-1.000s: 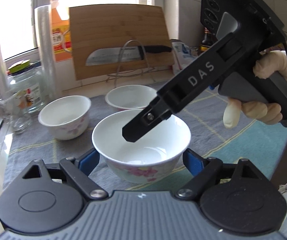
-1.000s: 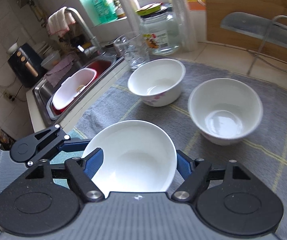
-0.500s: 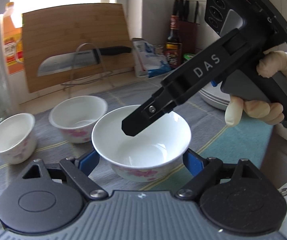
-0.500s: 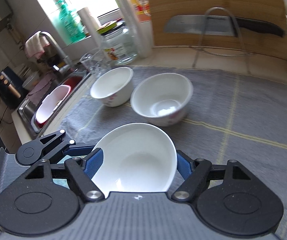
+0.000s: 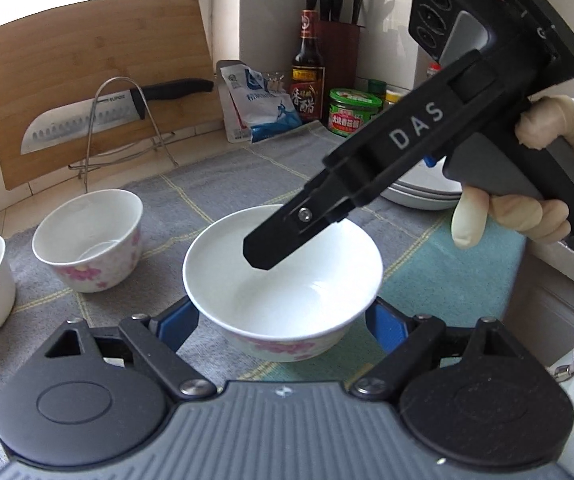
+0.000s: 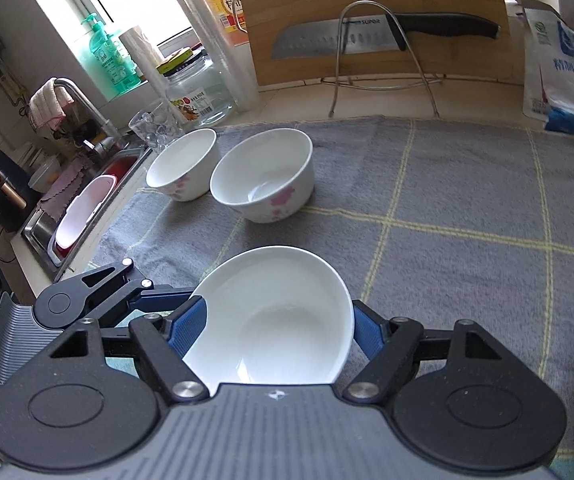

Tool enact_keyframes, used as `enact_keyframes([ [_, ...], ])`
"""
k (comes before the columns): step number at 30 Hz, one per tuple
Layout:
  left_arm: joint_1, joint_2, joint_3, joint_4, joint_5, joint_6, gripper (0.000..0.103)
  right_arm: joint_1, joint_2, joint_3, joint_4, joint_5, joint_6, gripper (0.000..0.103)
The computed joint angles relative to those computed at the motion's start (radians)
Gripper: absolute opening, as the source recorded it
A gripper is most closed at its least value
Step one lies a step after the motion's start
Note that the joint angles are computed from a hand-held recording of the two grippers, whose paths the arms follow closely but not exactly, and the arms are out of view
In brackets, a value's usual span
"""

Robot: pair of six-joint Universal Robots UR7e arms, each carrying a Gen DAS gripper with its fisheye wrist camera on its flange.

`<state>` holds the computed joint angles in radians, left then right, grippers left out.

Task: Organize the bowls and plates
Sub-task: 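Lift and carry the bowl with the right tool across the towel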

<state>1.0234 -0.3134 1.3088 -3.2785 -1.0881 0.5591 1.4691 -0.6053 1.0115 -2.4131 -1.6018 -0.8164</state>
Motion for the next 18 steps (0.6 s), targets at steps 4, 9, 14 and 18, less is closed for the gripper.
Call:
enact_keyframes([
  [4,-0.007,-0.004,0.018,-0.002,0.012,-0.011,0.090,-0.004,-0.007,0.009,0.008,0.004,-0.005,0.082],
  [9,-0.009,-0.008,0.028,0.002,0.019,-0.026,0.090,-0.006,-0.003,0.005,0.016,0.005,-0.008,0.082],
  [14,-0.006,-0.006,0.031,0.005,0.016,-0.039,0.090,-0.005,0.001,0.007,0.011,-0.007,-0.014,0.082],
  [18,-0.005,-0.008,0.033,0.004,0.015,-0.037,0.090,-0.005,0.000,0.011,0.007,-0.004,-0.013,0.082],
])
